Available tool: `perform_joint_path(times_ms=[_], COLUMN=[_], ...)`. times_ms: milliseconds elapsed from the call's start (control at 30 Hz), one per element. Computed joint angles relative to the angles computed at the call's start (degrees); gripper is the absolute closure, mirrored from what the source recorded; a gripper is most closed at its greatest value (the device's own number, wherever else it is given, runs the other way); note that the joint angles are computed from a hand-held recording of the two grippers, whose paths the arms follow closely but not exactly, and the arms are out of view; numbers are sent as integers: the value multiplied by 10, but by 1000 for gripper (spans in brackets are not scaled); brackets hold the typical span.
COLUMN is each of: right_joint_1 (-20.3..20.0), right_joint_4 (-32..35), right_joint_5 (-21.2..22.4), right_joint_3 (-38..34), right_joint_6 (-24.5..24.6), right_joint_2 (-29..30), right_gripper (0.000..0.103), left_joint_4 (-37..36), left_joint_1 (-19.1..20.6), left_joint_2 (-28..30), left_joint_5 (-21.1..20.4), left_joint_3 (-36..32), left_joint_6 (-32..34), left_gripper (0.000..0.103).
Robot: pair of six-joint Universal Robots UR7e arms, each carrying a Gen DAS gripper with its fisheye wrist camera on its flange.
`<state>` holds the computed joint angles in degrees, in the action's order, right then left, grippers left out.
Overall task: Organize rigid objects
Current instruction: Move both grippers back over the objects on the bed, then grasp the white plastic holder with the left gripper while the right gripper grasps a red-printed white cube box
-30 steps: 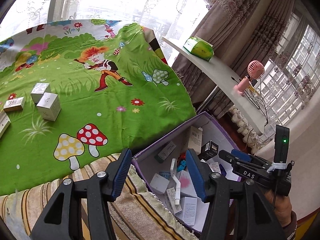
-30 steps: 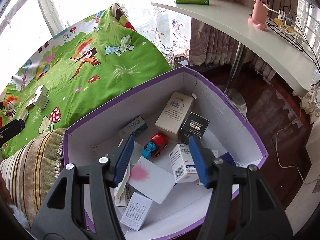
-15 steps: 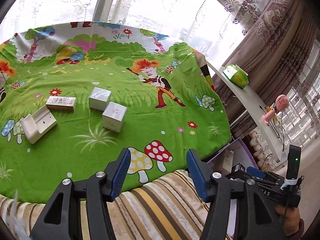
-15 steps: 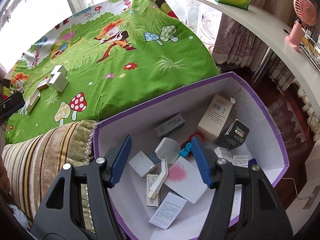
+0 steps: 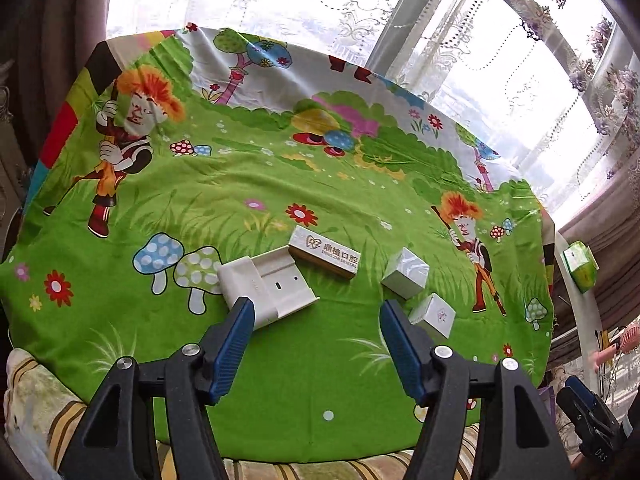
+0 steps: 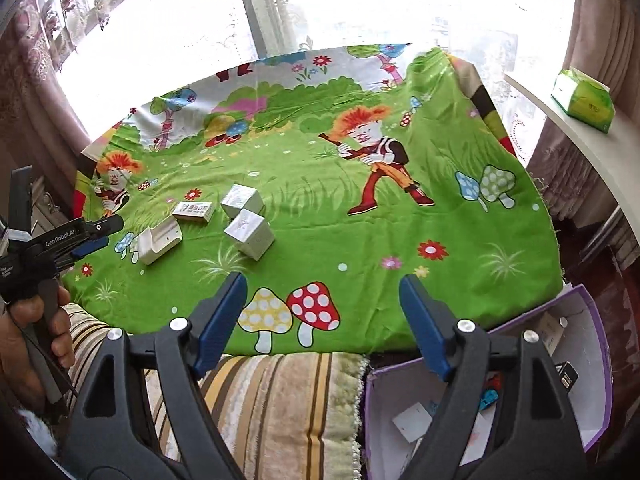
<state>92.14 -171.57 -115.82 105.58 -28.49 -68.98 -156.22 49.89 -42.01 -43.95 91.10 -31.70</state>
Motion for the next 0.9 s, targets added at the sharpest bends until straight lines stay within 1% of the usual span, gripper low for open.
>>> perform_joint_path(times_ms=[100,167,233,300,367,500,600,700,767,900], right_joint_1=[9,11,12,13,13,10,9,9,11,13], right_joint_4=[5,6,13,21,28,43,56,62,65,71], right_joint_5=[-5,-15,-23,-31,-41,-47,-42,-40,-48,-61], right_joint_3=[-18,-32,-47,-65,-82,-110,-126,-143,-158,-188], right_joint_6=[-10,-16,-19,-25,-35,-50,-65,-87,-102,-136], right_joint_2=[25,44,61,79,98,130,148,170,187,216], right_gripper=[22,22,22,22,22,22,22,21,20,20], left_joint_4=[20,41,65,89,115,141,153,163,170,175], left_joint_1=[15,23,33,46,53,64,68,74,75,72], left_joint_2=[-2,-2,0,4,11,28,40,48,51,59], left_joint_5=[-3,4,-2,-21,-22,-17,-7,-12,-9,4], left_joint_3=[-11,-19,-31,-45,-58,-77,-88,-95,-98,-102], left_joint_6=[-26,-50,-78,-100,-124,-145,-148,-145,-141,-112], left_gripper=[34,32,29,29,29,29,29,29,29,28])
